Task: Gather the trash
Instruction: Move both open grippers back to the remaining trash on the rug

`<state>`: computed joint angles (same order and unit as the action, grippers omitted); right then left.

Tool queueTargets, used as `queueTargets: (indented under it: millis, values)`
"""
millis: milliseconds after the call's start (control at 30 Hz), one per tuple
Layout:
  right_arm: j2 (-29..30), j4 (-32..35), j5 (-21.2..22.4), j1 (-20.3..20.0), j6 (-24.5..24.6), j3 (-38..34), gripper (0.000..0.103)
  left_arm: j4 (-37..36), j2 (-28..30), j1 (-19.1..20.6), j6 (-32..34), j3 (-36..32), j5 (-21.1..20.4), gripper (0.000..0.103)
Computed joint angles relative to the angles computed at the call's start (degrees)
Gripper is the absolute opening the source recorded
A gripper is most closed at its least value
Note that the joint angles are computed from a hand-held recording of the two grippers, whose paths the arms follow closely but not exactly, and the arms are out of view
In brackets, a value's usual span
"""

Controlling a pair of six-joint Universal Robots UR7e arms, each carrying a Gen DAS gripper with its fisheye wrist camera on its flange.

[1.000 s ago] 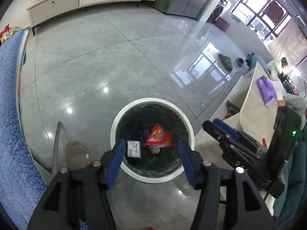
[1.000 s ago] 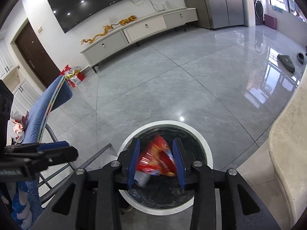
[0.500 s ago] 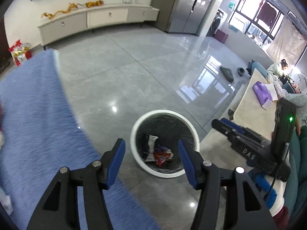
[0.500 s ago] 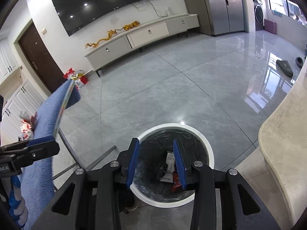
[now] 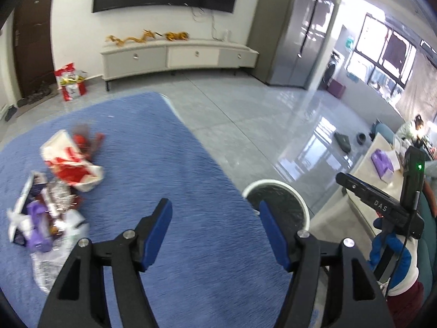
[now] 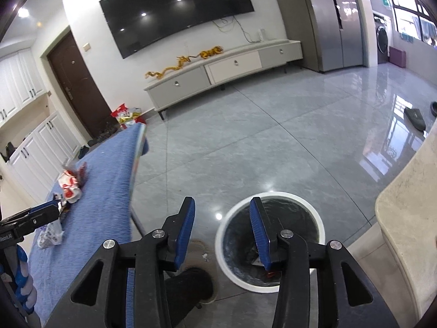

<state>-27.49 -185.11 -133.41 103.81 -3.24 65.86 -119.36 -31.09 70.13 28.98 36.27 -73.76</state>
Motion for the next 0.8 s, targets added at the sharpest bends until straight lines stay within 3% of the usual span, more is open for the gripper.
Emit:
queueTargets:
  millis: [467, 800]
  values:
    - [6.5, 3.4, -1.6, 6.2, -7.4, -12.0, 0.042, -6.9, -7.6, 3.9, 1.4, 1.4, -2.3, 0.068]
    - [12.4, 7.7, -1.9, 10.4, -13.5, -23.4, 0.046, -15.6, -12.0, 8.5, 1.3, 2.3, -2.5, 0.071]
